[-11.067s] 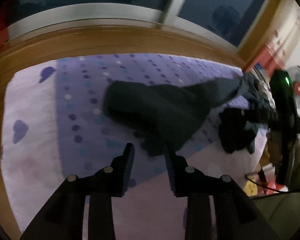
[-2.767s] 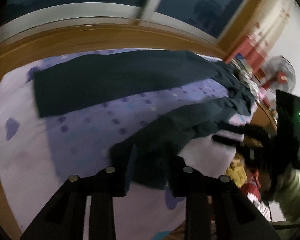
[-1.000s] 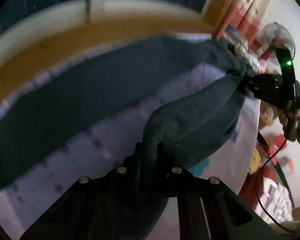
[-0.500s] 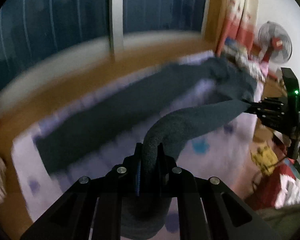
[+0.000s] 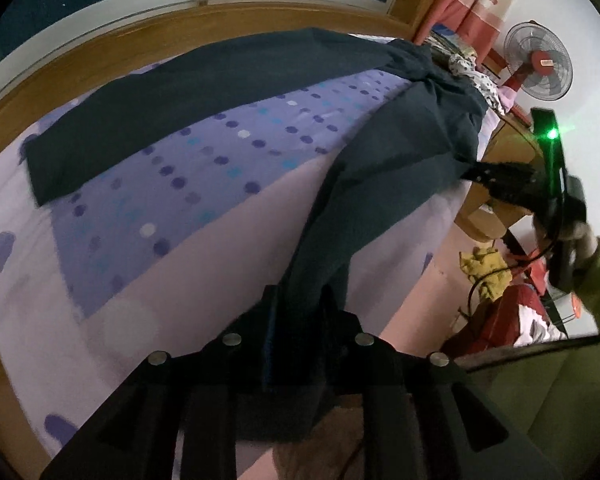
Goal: Fold clothes
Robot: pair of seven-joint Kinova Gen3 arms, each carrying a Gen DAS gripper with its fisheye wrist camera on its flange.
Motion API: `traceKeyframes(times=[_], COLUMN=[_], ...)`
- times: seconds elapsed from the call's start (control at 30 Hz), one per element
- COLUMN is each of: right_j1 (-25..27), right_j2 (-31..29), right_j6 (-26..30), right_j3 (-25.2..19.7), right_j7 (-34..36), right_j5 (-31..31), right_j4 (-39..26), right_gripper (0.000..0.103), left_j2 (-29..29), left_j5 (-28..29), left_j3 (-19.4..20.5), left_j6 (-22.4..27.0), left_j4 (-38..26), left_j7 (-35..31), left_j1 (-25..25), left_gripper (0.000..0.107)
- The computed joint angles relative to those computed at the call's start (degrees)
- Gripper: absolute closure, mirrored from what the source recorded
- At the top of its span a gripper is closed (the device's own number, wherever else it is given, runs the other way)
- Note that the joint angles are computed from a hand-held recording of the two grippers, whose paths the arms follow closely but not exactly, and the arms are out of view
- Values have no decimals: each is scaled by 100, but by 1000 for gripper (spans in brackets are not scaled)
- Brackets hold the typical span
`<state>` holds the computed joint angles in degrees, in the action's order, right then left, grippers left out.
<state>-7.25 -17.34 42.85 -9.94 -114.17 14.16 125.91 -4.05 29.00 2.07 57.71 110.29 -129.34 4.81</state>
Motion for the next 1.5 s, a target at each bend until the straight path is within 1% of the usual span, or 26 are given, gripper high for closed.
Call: traceKeyframes(times=[0.03,0.1,0.13,0.17,0.23,0.3,0.37,0.47,0.53,0.67,0.73,0.83,0.87,0.9,0.93,1.03,1.17,1.23,1.33,1.37,1.43,1.47,1.5], right_j1=[-16,-102,-136,-151,-184,-451,-707,-1050,-1241,-1561,-1694,-1851,-1886,-1914,-1937,-2000,-2063,-2084,-2114,-2117,-2116,-2096,-2074], right_j2=[-80,-302,-399,-460,-541,-484,-323,174,475,994,1186,1345,1371,1398,1423,1482,1527,1551,1612,1621,1639,1642,1646], right_j6=[127,339,442,536,705,686,534,263,166,154,187,253,272,291,312,391,578,672,811,795,754,717,683], right_j3=[-65,-149,-208,-335,-690,-794,-886,-1002,-1007,-874,-771,-624,-576,-535,-507,-468,-436,-426,-410,-397,-369,-335,-305], right_j7=[-12,44,64,28,-134,-3,164,400,497,571,594,667,717,762,775,721,719,727,733,737,772,896,1020], right_j5=[7,-51,-72,-53,11,-35,-83,-42,52,223,271,257,224,193,176,199,250,279,317,316,288,177,65], right_j4=[-39,-95,-130,-179,-304,-415,-507,-691,-803,-1033,-1134,-1245,-1270,-1294,-1313,-1369,-1485,-1523,-1583,-1575,-1557,-1552,-1549], right_gripper=[75,67,65,62,60,57,50,50,50,50,50,50,50,50,50,50,50,50,50,50,50,52,60], left_j2=[-99,-287,-349,-407,-449,-464,-463,-477,-493,-503,-529,-566,-508,-419,-320,-20,410,453,461,451,424,409,393], left_j5=[-42,-104,-99,-79,65,147,257,335,401,215,237,529,694,857,993,1283,1394,1408,1559,1570,1583,1588,1592], left_j3=[-44,-157,-225,-301,-480,-588,-704,-808,-910,-883,-930,-1146,-1253,-1330,-1358,-1311,-1079,-960,-860,-816,-759,-740,-723], left_j6=[18,56,92,137,262,363,469,568,612,411,372,445,556,668,744,977,1113,1135,1248,1210,1172,1165,1158], left_j4=[66,196,243,288,355,414,464,491,538,629,687,795,805,811,811,764,659,661,680,695,706,706,706], left_j7=[-28,-83,-110,-147,-300,-392,-661,-855,-991,-970,-1133,-1566,-1767,-1949,-2083,-2327,-2446,-2496,-2766,-2748,-2725,-2718,-2711], left_j1=[-35,-112,-152,-199,-304,-414,-514,-693,-838,-1024,-1063,-1155,-1208,-1277,-1355,-1602,-1833,-1897,-1945,-1925,-1884,-1862,-1837], left_gripper=[88,88,88,87,87,87,87,87,87,85,85,85,83,76,74,73,73,73,73,75,90,96,97])
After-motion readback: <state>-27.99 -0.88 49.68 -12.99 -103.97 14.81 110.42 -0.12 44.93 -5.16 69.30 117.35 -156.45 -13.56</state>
